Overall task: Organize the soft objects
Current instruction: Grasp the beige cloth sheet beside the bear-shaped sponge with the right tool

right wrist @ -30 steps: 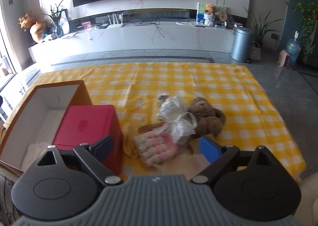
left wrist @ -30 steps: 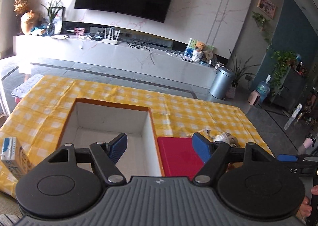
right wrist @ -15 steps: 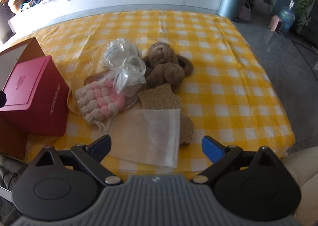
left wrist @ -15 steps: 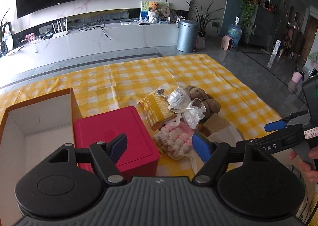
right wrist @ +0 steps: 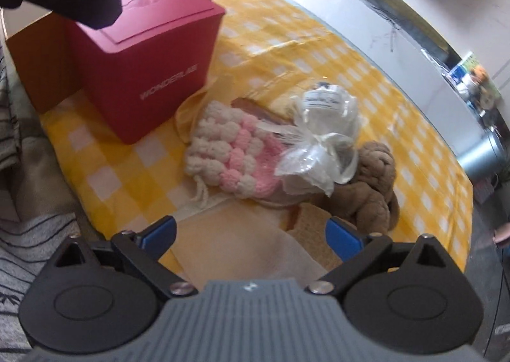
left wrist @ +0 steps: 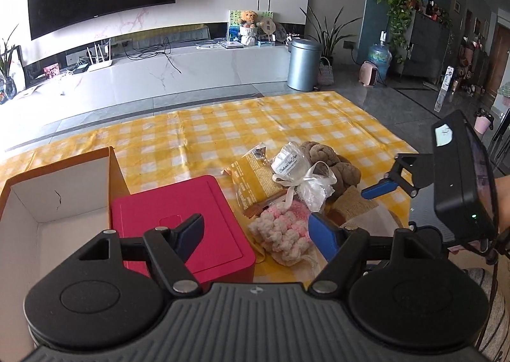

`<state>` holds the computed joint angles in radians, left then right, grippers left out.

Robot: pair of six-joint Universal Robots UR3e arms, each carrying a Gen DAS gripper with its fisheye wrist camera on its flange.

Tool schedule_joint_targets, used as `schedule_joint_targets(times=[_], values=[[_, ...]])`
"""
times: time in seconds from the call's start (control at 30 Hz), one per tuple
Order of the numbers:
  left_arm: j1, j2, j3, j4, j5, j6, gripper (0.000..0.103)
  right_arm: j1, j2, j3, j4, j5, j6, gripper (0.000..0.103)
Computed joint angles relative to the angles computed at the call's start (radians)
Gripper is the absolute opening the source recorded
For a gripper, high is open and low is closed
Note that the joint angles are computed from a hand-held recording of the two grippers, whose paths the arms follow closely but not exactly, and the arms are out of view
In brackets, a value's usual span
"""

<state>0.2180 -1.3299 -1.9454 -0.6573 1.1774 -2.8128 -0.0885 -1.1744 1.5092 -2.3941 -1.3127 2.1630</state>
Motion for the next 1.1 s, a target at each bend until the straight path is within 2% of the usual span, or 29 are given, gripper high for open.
schedule_joint_targets(times=[0.07,0.17,0.23,0.3,0.43,0.5,0.57,0.63,0.73,0.87,0.93,0.97,1.03,1.1], values=[[0.006,0.006,-0.002,-0.011,-0.004,0.014,0.088,0.017,0.036,-0.031,0.011,-0.004,-0.056,0.098],[0.024,0.016,-0.019,-0.009,-0.023,0.015,0.088,0.018,0.064,-0.021,-0.020,0.042,-0.169,0.093],[0.030,0.011,-0.013,-0.018,-0.023,-0.002,0.088,0.037,0.115,-0.077,0.012,0.016,-0.183,0.090],[0.046,0.018,-0.014,-0.030,-0.041,0.004,0.088,0.053,0.169,-0.153,0.065,-0.015,-0.158,0.080],[0.078,0.041,-0.024,-0.039,-0.067,0.018,0.088,0.063,0.275,-0.352,0.246,-0.043,-0.042,0.078],[0.092,0.047,-0.032,-0.029,-0.070,0.016,0.088,0.077,0.330,-0.479,0.359,-0.083,0.062,0.079],[0.095,0.046,-0.038,-0.011,-0.061,-0.004,0.088,0.089,0.343,-0.513,0.392,-0.107,0.110,0.078],[0.100,0.044,-0.036,-0.014,-0.059,-0.014,0.088,0.096,0.327,-0.486,0.374,-0.116,0.100,0.075],[0.104,0.048,-0.026,-0.033,-0.048,-0.016,0.088,0.112,0.317,-0.484,0.385,-0.131,0.113,0.064],[0.125,0.072,-0.029,-0.041,-0.064,-0.015,0.088,0.137,0.268,-0.404,0.343,-0.143,0.069,0.042],[0.134,0.083,-0.033,-0.045,-0.070,-0.013,0.088,0.140,0.257,-0.391,0.348,-0.158,0.075,0.025],[0.135,0.090,-0.037,-0.040,-0.066,-0.013,0.088,0.151,0.254,-0.382,0.329,-0.186,0.107,0.003],[0.139,0.114,-0.057,-0.012,-0.059,-0.011,0.088,0.167,0.237,-0.324,0.231,-0.242,0.189,0.000],[0.151,0.142,-0.071,-0.006,-0.069,0.003,0.088,0.152,0.202,-0.273,0.195,-0.208,0.212,0.000]])
